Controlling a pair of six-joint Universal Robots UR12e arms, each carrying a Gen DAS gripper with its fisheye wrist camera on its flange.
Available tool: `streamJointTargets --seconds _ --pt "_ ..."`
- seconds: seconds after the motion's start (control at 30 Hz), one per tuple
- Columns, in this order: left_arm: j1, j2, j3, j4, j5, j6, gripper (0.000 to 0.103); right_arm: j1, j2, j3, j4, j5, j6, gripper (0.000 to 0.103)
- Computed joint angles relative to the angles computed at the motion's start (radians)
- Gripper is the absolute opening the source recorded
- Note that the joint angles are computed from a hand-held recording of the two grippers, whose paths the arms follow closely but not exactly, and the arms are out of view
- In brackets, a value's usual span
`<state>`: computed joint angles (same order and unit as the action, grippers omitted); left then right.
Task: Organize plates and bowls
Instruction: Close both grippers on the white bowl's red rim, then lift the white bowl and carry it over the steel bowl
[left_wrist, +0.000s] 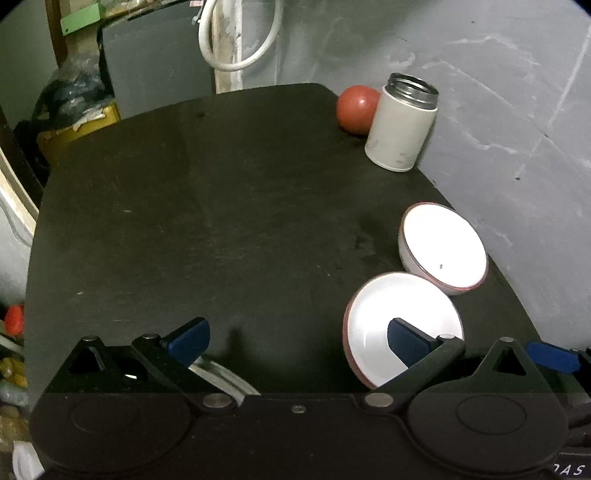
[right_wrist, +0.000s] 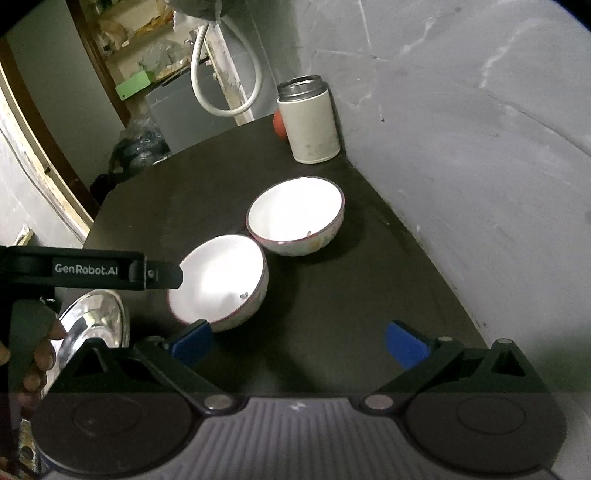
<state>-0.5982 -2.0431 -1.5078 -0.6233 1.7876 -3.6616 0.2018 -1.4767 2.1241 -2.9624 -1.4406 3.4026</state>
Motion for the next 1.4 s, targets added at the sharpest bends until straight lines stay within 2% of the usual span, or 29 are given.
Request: streamJointTargets --seconds 0.13,0.23,0.3,0.47,0.63,0.7,0.83,0.9,1.07,1.1,1.4 --pt "0.004 -0.011 0.012 -0.007 -0.01 -0.005 0.102 0.001 0.024 -0.021 -0.006 -0.006 -0.001 0.102" --pt "0.005 -0.014 0.015 -0.001 -0.021 0.012 0.097 0.001 0.04 -0.036 -0.009 -0.006 -0.004 0.098" --pt "0.007 -0.015 0.017 -0.008 -0.032 0.022 0.09 0.001 0.048 -0.045 -0.006 -0.001 -0.008 0.097" --pt "0.007 -0.02 0.019 -0.002 -0.052 0.021 0.081 0.003 0.058 -0.058 0.007 0.004 -0.013 0.086" --pt "0.01 -0.018 0.006 0.016 -0.083 0.008 0.072 -0.002 0.059 -0.055 0.015 0.041 -0.024 0.084" --pt "0.013 -0.015 -0.001 0.022 -0.099 0.0 0.063 -0.005 0.058 -0.053 0.014 0.055 -0.026 0.081" --pt "0.017 -0.014 -0.006 0.024 -0.126 -0.012 0.047 -0.007 0.059 -0.055 0.019 0.069 -0.034 0.072" --pt "0.022 -0.012 -0.011 0.036 -0.149 -0.018 0.035 -0.009 0.059 -0.056 0.019 0.08 -0.039 0.064" --pt "0.028 -0.013 -0.015 0.051 -0.19 -0.022 0.017 -0.014 0.063 -0.063 0.03 0.133 -0.063 0.036" --pt "0.028 -0.013 -0.015 0.052 -0.194 -0.021 0.015 -0.014 0.064 -0.065 0.033 0.142 -0.067 0.034" --pt "0.028 -0.004 -0.028 0.067 -0.211 -0.016 0.012 -0.01 0.064 -0.07 0.04 0.144 -0.059 0.028"
